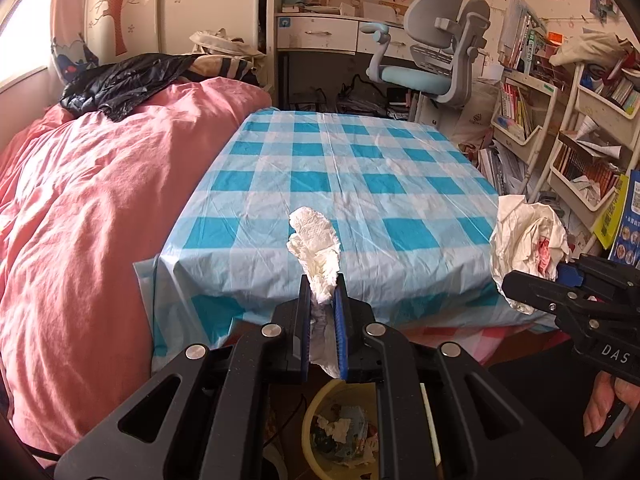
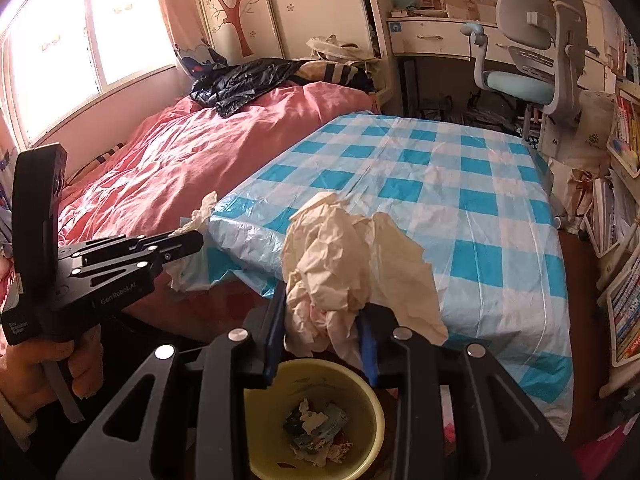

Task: Collect trash
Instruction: 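Carry the paper and tissue over the yellow bin with both grippers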

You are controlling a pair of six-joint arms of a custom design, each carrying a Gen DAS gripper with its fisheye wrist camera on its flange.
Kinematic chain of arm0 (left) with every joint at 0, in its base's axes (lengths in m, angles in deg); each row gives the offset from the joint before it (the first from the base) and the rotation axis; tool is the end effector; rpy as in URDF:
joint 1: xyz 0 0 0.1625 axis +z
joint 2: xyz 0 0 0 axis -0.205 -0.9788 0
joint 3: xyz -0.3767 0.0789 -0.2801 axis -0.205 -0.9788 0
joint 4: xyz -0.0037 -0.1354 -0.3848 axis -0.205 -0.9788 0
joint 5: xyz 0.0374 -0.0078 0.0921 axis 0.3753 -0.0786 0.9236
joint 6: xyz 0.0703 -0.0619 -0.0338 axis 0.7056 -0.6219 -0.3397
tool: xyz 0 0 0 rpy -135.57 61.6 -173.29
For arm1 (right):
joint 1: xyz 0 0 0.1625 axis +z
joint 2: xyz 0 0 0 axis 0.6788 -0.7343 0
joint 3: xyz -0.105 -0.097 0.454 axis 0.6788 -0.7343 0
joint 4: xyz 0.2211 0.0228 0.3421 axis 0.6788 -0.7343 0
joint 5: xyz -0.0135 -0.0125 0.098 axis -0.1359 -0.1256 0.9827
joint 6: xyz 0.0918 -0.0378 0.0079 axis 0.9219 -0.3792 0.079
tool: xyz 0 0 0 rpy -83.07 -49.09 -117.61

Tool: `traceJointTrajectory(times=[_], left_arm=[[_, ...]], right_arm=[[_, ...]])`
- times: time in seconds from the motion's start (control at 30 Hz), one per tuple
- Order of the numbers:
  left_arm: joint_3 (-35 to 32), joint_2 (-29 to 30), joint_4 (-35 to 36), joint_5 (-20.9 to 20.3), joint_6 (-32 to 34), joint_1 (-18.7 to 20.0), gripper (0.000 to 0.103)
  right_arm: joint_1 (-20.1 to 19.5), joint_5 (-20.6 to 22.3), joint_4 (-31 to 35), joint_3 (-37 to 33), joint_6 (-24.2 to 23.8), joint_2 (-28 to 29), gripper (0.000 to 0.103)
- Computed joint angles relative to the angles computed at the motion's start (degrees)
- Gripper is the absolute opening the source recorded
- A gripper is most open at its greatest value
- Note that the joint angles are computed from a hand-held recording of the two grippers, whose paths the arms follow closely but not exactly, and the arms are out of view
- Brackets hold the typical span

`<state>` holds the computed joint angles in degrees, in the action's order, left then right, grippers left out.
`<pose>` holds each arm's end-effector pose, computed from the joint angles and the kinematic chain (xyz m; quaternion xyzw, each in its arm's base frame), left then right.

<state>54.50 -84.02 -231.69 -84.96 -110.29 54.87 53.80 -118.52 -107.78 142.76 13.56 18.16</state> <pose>-0.2799 -0.5695 0.1559 0.0552 0.8268 -0.4211 0.3688 0.2056 -0.6715 0.2390 0.4206 -0.8781 0.2044 0.1014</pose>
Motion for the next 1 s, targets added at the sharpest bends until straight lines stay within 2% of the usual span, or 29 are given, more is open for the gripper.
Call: traceJointTrajectory(times=[0.47, 1.0], left_arm=[[1.68, 0.32, -0.62, -0.79, -0.27, -1.16, 0.01], [1.52, 0.77, -1.55, -4.21, -0.05, -0.64, 0.01]], right_arm=[[-0.18, -1.11, -0.76, 2.7, -1.0, -0.87, 0.033], [0.01, -1.62, -0.1, 4.33, -1.29, -1.41, 0.034]])
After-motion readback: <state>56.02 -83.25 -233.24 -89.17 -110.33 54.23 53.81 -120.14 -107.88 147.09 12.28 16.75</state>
